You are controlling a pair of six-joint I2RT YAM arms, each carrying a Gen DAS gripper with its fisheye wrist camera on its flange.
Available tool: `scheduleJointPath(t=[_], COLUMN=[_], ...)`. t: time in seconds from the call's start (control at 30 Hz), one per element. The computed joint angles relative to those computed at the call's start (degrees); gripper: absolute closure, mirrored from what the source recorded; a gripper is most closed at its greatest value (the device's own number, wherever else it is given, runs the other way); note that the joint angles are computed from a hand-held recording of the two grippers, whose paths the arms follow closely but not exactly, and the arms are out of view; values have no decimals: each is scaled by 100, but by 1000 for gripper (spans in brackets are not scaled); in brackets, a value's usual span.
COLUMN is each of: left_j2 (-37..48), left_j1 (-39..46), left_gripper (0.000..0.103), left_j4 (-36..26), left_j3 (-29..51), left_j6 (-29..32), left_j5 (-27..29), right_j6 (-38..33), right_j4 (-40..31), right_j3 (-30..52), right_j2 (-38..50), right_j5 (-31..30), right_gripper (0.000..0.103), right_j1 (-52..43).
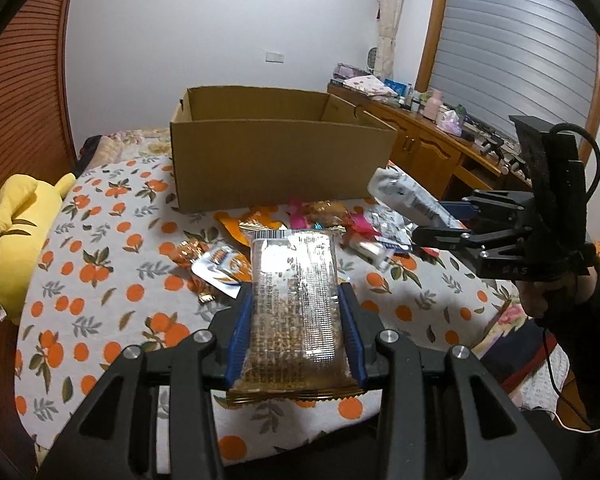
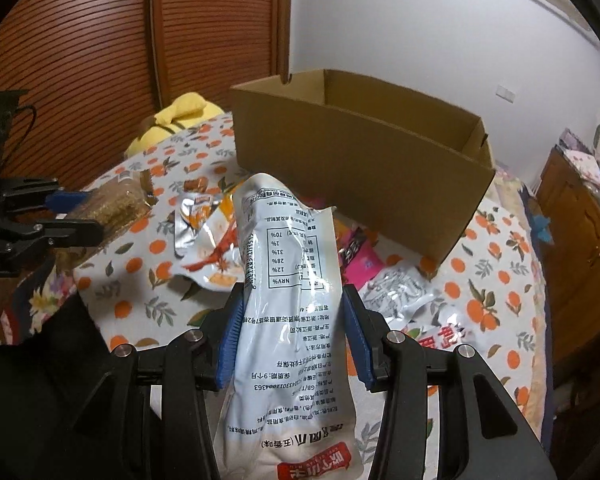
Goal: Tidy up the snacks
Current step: 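Carry the bar packet and white pouch with both tools over the box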
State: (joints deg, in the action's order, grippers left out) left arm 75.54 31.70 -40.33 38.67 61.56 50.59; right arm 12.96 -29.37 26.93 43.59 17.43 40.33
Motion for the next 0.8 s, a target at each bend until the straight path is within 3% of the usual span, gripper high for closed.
scheduleJointPath(t=[0.37, 0.8], left_j2=[-100, 641], left_j1=[-560, -1583], left_gripper=[64, 64], left_j4=[531, 1444], left_j3=[411, 1609], left_j6=[-848, -2325], left_j5=[-11, -326], right_j6=[-280, -1227], right_j4=[36, 794], right_j3=[397, 1261], right_j2=[-30, 956], right_j5=[-69, -1155], right_gripper=[56, 55], right_j1=[-392, -1839])
